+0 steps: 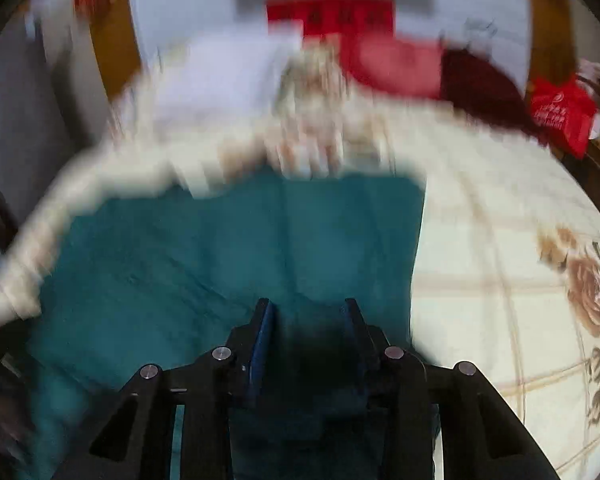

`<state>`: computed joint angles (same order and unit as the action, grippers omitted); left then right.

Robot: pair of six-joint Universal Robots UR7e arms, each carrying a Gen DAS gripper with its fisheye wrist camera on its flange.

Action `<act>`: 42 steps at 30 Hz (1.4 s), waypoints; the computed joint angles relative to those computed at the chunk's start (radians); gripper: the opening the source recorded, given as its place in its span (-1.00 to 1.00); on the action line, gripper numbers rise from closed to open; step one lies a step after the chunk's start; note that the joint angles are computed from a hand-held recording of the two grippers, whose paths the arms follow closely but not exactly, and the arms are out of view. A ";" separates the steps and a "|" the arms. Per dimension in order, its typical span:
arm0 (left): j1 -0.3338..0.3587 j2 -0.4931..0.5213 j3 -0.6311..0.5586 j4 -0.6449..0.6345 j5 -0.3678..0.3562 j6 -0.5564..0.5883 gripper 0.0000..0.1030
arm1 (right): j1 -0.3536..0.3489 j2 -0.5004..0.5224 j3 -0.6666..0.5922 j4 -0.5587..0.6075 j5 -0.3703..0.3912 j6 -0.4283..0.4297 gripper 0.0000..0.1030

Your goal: Fold large clothes

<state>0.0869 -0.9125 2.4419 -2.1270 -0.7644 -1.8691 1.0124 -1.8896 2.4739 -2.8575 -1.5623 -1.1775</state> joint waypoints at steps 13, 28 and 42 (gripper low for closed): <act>-0.007 -0.006 0.021 -0.022 0.002 -0.040 -0.85 | 0.224 0.156 -0.153 -0.117 -0.112 0.330 -0.20; -0.009 -0.016 0.037 -0.051 0.001 -0.050 -0.85 | 0.205 -0.004 -0.002 -0.097 -0.005 0.228 -0.16; -0.006 -0.015 0.031 -0.031 -0.001 -0.053 -0.85 | 0.057 -0.017 0.249 -0.293 0.094 0.065 0.27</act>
<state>0.0807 -0.9276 2.4726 -2.1585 -0.7658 -1.9224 1.0696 -1.9063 2.7227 -3.1502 -1.4684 -1.1128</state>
